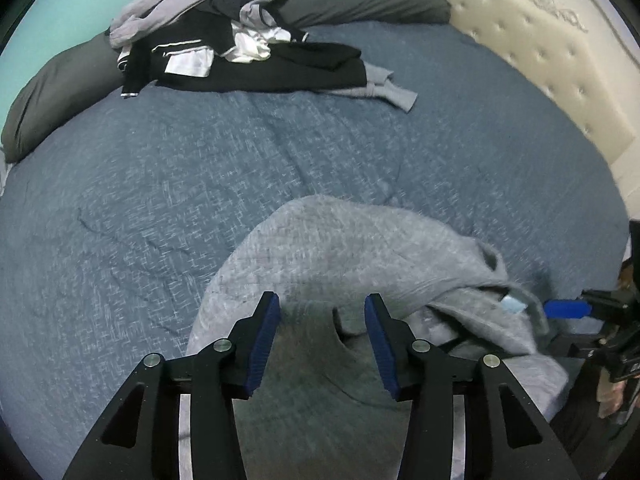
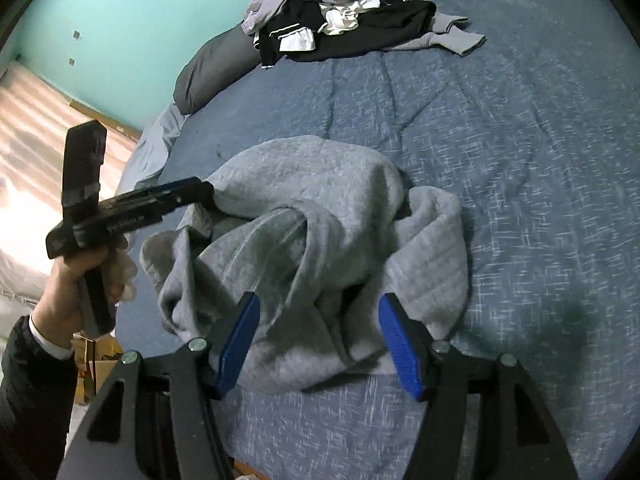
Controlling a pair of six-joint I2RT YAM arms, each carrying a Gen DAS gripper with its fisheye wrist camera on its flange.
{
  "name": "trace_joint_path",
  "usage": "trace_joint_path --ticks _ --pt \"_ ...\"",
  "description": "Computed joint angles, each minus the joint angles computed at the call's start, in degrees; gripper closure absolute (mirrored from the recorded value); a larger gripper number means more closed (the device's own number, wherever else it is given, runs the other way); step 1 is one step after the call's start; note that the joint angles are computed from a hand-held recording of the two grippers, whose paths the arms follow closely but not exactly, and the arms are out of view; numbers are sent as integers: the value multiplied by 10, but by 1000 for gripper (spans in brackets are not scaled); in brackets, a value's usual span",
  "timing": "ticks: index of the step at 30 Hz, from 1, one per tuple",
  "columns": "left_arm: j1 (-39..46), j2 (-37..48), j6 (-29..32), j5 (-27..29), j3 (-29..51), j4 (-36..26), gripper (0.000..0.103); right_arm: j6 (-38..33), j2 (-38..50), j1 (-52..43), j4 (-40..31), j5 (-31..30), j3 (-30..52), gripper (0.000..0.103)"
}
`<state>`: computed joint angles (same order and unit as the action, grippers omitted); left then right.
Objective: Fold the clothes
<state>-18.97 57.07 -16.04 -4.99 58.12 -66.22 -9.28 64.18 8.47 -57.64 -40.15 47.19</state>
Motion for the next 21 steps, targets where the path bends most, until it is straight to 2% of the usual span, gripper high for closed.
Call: trace_joint_path --ticks 1,2,3,7,10,16,21 --pt "1 2 2 1 -5 3 70 5 5 4 7 -1 -2 42" --pt "1 3 5 0 -10 5 78 9 10 9 14 -1 -4 50" --pt "-2 1 8 -4 -13 6 80 8 13 15 18 2 -6 54" --pt "-3 -15 26 -9 -22 3 87 20 14 45 38 29 -9 88" --pt "-3 -26 30 -19 -14 -7 89 28 3 57 45 44 -5 97" --pt "30 -49 50 -35 54 -47 91 15 -29 35 22 42 43 100" --pt "65 -52 75 -31 157 -102 92 4 -17 11 -18 32 148 100"
